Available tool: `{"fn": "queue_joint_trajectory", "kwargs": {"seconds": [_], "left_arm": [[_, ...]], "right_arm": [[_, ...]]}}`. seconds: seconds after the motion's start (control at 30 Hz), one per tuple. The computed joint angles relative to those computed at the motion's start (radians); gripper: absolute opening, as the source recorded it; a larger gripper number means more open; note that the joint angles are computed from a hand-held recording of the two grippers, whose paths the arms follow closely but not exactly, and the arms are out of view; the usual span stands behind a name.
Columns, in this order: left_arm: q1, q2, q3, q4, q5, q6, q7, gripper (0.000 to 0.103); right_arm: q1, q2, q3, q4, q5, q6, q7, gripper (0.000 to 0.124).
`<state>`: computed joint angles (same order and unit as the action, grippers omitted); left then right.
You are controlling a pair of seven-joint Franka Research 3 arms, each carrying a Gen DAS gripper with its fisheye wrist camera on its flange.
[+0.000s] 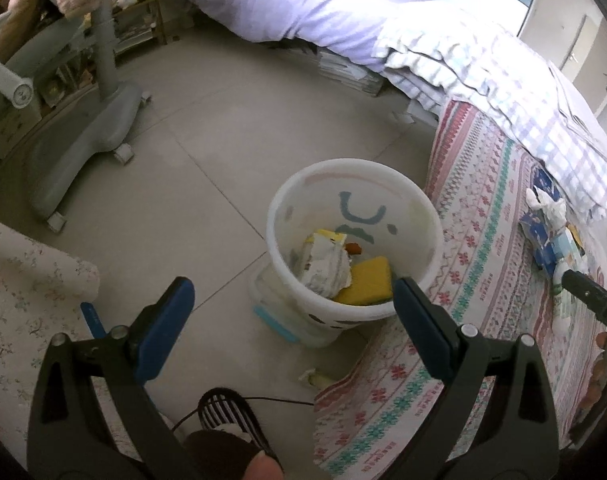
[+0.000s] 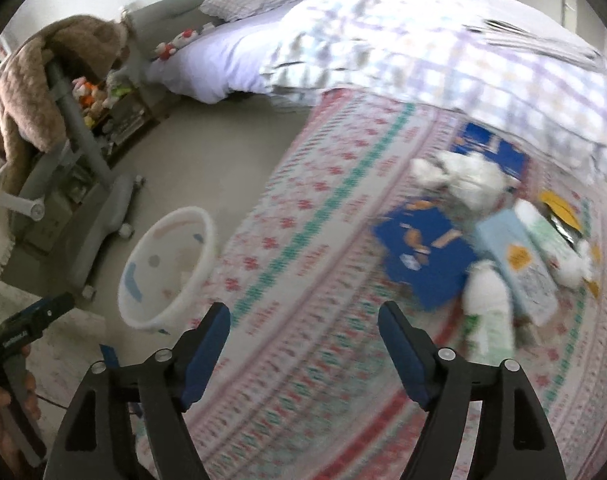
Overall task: Collect trash
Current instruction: 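Move the right tool to the bed and grasp the white milk bottle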
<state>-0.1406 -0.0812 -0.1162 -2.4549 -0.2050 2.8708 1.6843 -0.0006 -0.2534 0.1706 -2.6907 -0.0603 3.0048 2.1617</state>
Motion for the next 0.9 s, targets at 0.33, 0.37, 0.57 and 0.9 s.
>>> {"fn": "queue_joint_trajectory", "kwargs": {"seconds": [0.33, 0.37, 0.57, 0.9], "left_arm": [[-0.025, 0.025, -0.043, 0.020, 0.095, -0.018, -0.093, 0.100], [-0.026, 0.030, -0.050, 0.022, 0.121, -0.018, -0.112, 0.100], [-0.044, 0.053, -0.072, 0.045, 0.191, -0.031, -0.162, 0.100], [-0.076, 0.096, -0.104, 0.088, 0.307, -0.056, -0.255, 0.100]], "right_arm": [[-0.119, -0.120, -0.016, -0.114, 0.002, -0.091, 0.009, 0.101], [-0.139, -0.126, -0.011, -0.120, -0.014, -0.102, 0.018, 0.101], [-0.139, -0.122, -0.075, -0.138, 0.005, -0.150, -0.006, 0.101], [-0.087, -0.022, -0.152, -0.097, 0.105, -0.179, -0.119, 0.101]]}}
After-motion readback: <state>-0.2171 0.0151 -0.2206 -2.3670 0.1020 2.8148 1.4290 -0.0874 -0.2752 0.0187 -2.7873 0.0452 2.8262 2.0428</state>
